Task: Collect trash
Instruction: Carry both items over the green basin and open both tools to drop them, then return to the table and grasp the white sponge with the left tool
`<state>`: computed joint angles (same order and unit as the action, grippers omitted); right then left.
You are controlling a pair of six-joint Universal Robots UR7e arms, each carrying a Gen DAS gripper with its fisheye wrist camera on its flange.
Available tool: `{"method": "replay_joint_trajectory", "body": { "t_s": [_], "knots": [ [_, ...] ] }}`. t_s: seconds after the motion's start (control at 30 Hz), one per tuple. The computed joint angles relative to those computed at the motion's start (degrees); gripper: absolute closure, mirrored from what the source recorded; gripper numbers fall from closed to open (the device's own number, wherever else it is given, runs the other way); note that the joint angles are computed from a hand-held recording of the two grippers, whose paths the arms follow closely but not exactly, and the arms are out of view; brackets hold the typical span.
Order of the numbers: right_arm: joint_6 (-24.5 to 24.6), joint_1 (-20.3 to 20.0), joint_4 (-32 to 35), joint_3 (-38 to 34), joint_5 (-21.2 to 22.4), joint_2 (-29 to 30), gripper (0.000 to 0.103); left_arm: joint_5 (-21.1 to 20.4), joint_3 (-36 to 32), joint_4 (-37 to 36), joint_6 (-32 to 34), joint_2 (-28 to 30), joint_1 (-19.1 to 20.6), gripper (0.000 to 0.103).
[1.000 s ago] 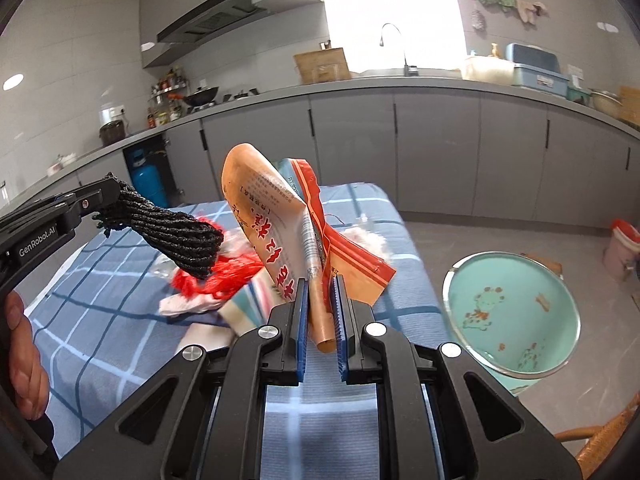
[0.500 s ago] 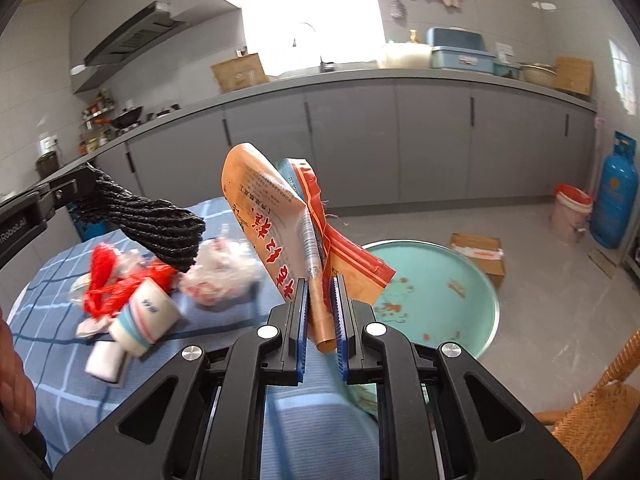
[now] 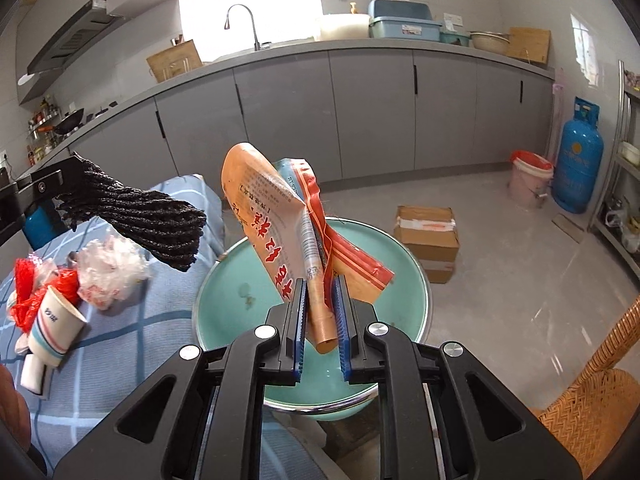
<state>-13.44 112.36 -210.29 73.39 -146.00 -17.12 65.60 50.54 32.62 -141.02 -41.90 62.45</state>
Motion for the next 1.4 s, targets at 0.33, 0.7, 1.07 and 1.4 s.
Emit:
{"method": "replay_joint_trajectory", "body": {
  "t_s": [0.33,0.7,1.07,1.4],
  "knots": [
    [1.25,-2.42,-0.53,0.33,-0.32,0.04,0.07,0.41,-7.95,6.07,0.2,7.35,1.57,0.035],
    [0.21,-1.12,-4.89,1.39,-1.5,-0.19,0.059,-1.32,-3.21,1.4,1.44,2.59,2.01,0.023],
    [-1.36,3.04,-3.14,-1.74,-1.86,1.75,0.055,-5.8,9.79,-7.45,5.31,-8.84,2.63,0.01],
    [-0.11,7.21,6.39,-9.63,1.66,7.5,0.045,-12.07,13.63,-7.69,5.99,-15.8,7.5,0.005]
  ]
}}
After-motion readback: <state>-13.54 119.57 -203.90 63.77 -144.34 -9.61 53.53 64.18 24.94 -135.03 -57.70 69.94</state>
